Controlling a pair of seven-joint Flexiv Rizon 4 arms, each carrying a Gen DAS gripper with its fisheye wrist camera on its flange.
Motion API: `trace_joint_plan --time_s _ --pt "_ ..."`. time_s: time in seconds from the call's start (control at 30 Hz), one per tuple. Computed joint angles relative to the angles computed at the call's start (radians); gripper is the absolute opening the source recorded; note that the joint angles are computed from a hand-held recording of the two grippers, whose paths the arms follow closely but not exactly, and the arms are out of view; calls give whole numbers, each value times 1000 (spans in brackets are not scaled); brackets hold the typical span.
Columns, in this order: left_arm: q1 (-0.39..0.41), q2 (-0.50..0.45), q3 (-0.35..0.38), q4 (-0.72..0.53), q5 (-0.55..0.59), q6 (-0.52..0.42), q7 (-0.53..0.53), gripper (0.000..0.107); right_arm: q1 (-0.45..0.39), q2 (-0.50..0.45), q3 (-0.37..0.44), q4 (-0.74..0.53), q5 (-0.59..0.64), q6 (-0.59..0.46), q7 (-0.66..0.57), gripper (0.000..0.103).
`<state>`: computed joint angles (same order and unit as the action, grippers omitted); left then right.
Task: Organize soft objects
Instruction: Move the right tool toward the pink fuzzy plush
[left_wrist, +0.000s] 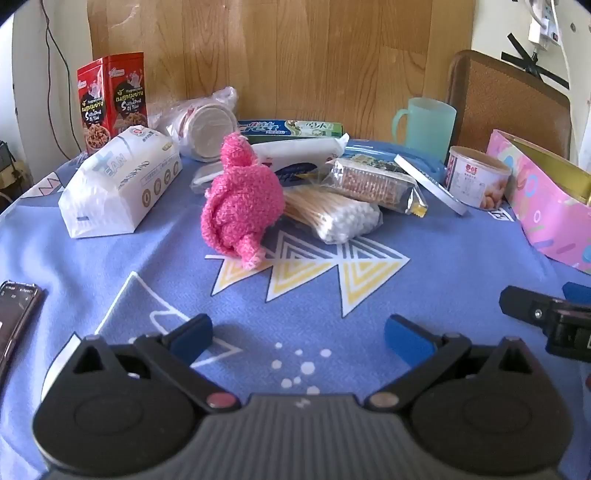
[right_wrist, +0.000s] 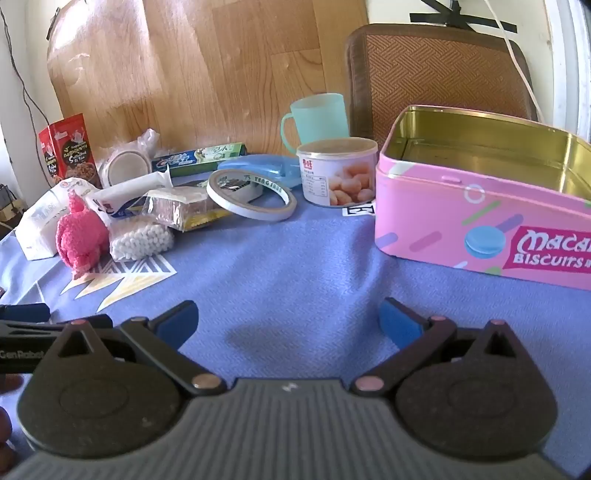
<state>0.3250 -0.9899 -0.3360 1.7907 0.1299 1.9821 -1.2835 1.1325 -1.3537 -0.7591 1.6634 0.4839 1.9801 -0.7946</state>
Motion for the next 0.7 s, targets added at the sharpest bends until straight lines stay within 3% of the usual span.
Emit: trace_joint_plan --time_s 0.1,0.23,0.27,0.3,0.33,0.4,0.47,0.6,0.67,0.7 --pt "24 -10 -24 3 19 11 -5 103 -11 8 16 0 2 19 -4 103" --pt "107 -18 -110 3 74 -35 9 103 -38 24 50 -6 16 51 -28 103" --pt "100 -15 -100 0 61 -16 5 103 -45 28 60 -10 23 58 -37 103" --pt "99 -26 -74 -11 87 64 -44 103 -37 21 55 -16 45 56 -41 103" --pt "70 -38 -41 -16 51 157 -27 103 -36 22 56 -18 53 52 -50 103" --pt "-51 -67 97 -49 -59 383 -17 103 -27 19 48 -23 64 35 -62 103" --pt "-106 -117 180 -108 -77 527 -42 103 -20 12 38 -25 70 26 -63 103" --pt "-120 -159 226 -183 -51 558 -70 103 1 -6 12 -21 74 17 -52 103" --pt "-90 -155 208 -188 -3 552 -129 103 39 -50 -40 -23 128 35 -32 94" --pt "-88 -158 207 -186 -11 565 -150 103 41 -58 -51 -27 131 51 -35 80"
